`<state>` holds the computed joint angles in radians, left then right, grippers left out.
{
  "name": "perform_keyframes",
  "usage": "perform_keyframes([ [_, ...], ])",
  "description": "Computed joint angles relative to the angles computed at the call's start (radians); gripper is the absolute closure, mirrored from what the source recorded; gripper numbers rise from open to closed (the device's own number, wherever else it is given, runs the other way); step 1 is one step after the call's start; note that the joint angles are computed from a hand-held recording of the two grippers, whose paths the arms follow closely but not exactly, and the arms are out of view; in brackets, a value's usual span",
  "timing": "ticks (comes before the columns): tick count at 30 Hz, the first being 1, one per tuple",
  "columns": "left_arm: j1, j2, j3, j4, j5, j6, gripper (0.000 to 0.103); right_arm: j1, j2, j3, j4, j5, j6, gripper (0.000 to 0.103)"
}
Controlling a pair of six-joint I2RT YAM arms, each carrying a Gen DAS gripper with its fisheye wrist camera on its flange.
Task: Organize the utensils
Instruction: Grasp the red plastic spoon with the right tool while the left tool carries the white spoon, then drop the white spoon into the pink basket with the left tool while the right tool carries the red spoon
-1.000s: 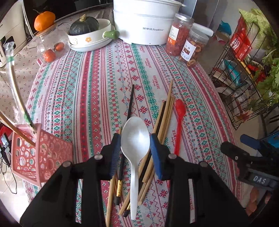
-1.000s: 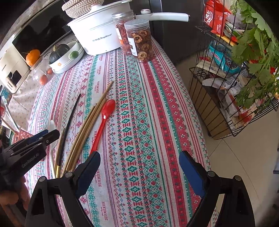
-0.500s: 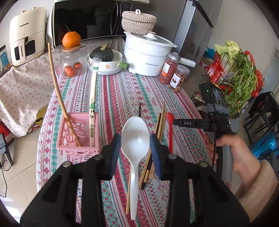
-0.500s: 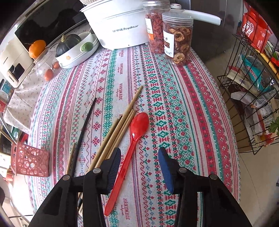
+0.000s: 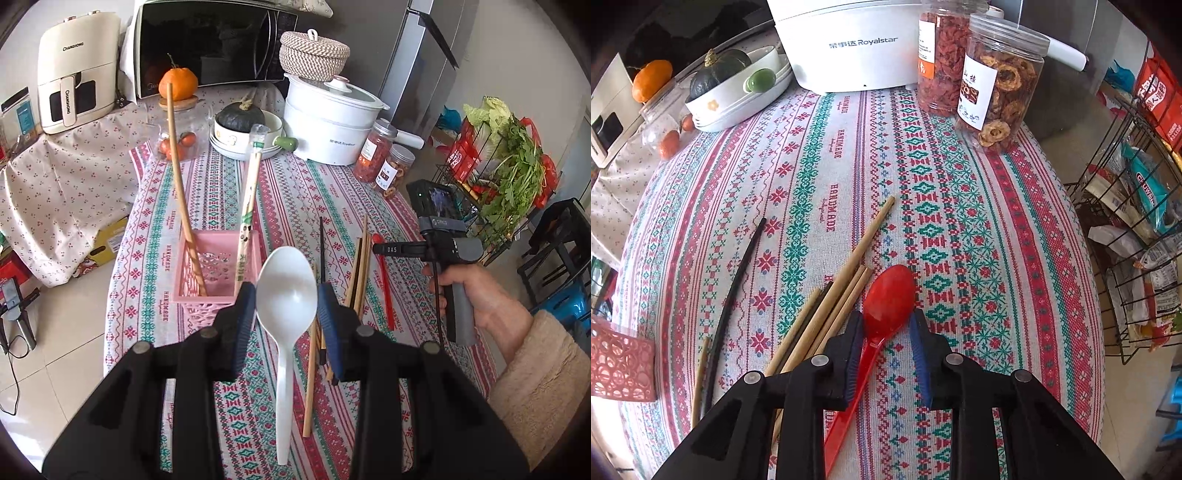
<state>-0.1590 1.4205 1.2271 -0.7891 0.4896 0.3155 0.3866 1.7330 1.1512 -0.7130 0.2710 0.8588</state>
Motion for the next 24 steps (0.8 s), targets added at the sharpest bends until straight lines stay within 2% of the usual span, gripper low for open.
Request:
perform_keyframes([
  [7, 0.038, -0.028, -0.002, 0.032, 0.046, -0.017, 0.066, 0.004, -0.121, -0.108, 0.053, 0.002, 0.043, 0.081],
  [13, 0.104, -0.066, -0.001, 0.135, 0.12, -0.107, 0.066, 0.084, -0.29, -0.137, 0.023, 0.107, 0.087, 0.081],
  [16, 0.13, -0.087, -0.035, 0.261, 0.133, -0.186, 0.066, 0.152, -0.359, -0.123, -0.009, 0.182, 0.105, 0.081],
  [20, 0.133, -0.101, -0.126, 0.49, 0.104, -0.293, 0.066, 0.24, -0.413, -0.089, -0.049, 0.275, 0.143, 0.083],
  [21, 0.129, -0.097, -0.148, 0.548, 0.096, -0.316, 0.066, 0.257, -0.421, -0.081, -0.052, 0.292, 0.147, 0.093],
  [22, 0.124, -0.091, -0.169, 0.602, 0.09, -0.336, 0.066, 0.273, -0.426, -0.074, -0.051, 0.308, 0.147, 0.097],
  [24, 0.106, -0.079, -0.212, 0.715, 0.065, -0.367, 0.066, 0.305, -0.421, -0.049, -0.061, 0.344, 0.152, 0.097],
])
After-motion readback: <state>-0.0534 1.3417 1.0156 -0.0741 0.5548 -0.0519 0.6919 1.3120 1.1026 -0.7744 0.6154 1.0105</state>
